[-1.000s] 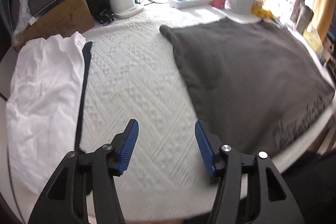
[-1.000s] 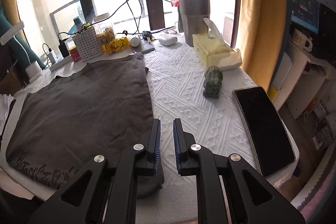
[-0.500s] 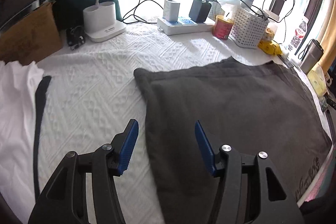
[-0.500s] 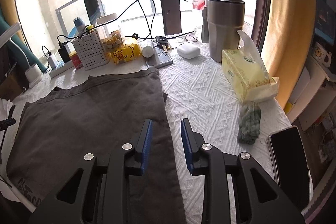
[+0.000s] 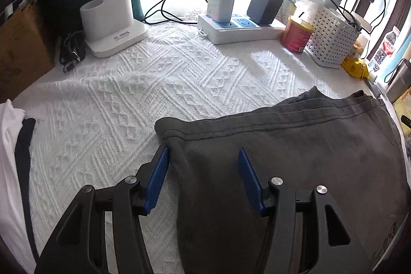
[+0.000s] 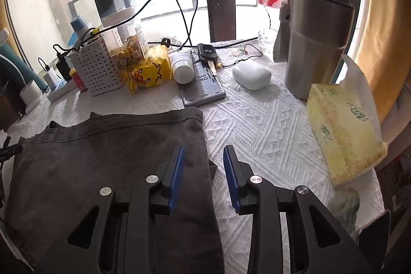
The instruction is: Fold small clothes
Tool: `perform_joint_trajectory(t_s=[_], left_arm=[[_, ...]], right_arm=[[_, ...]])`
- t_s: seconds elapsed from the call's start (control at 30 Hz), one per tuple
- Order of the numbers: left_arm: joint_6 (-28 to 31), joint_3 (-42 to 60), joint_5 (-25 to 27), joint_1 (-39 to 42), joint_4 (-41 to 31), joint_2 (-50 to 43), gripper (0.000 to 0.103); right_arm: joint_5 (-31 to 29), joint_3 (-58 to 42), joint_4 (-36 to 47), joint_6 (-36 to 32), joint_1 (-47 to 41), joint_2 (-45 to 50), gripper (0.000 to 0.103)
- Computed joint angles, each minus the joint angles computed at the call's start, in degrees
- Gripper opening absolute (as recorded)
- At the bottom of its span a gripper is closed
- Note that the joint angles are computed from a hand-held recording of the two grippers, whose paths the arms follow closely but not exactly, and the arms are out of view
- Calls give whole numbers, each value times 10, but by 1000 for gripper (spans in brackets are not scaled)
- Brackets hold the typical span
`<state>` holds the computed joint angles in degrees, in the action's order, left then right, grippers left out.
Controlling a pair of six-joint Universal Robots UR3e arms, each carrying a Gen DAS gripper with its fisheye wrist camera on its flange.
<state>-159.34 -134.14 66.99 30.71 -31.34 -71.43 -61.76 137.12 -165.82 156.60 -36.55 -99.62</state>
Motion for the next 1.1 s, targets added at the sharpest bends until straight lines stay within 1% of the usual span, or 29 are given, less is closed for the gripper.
perform_joint_trajectory(t_s=[0.03,0.13,0.17,0.2,0.27,0.3,0.33,0.4,0.43,0.47,0.5,0.53,0.57,0.6,0.67,0.83,0.9,0.97,1.1], left_arm=[[-6,-10,0,-3,30,-9,56],[-7,-21,-2,-6,56,-20,55],[-4,-22,-4,-7,64,-25,53],[1,-24,-5,-8,70,-26,48],[4,-25,-6,-7,77,-28,45],[4,-23,-13,-3,71,-28,42],[13,-5,-16,1,21,-21,39],[13,3,-38,16,-4,-20,22],[13,6,-46,21,-13,-21,19],[11,6,-45,22,-11,-20,12],[12,8,-48,24,-16,-19,10],[13,10,-50,24,-21,-16,9],[12,11,-48,23,-22,-11,8],[12,14,-46,21,-24,-5,7],[10,25,-41,16,-36,10,7],[1,56,-42,10,-54,39,7],[-12,58,-48,11,-38,46,7],[-20,64,-44,2,-17,43,7],[-25,83,-34,-16,6,14,7]], right_arm=[[-4,-19,-5,6,12,27,34],[-20,-75,-10,15,41,93,34],[-25,-93,-6,16,48,111,34],[-31,-111,1,14,56,127,34],[-43,-139,10,4,71,153,34],[-47,-151,16,-2,78,164,34],[-51,-163,19,-6,86,176,34],[-55,-182,29,-12,96,195,34],[-57,-190,30,-14,102,205,34],[-55,-192,30,-18,103,210,34],[-54,-193,28,-20,106,214,34],[-59,-190,18,-22,110,217,33],[-64,-181,-4,-24,114,218,28],[-69,-174,-19,-32,118,219,4],[-78,-160,-51,-37,122,216,4],[-53,-128,-98,-40,101,181,4],[-52,-118,-122,-43,97,173,3],[-60,-106,-151,-44,94,167,3],[-42,-94,-166,-35,69,152,4]])
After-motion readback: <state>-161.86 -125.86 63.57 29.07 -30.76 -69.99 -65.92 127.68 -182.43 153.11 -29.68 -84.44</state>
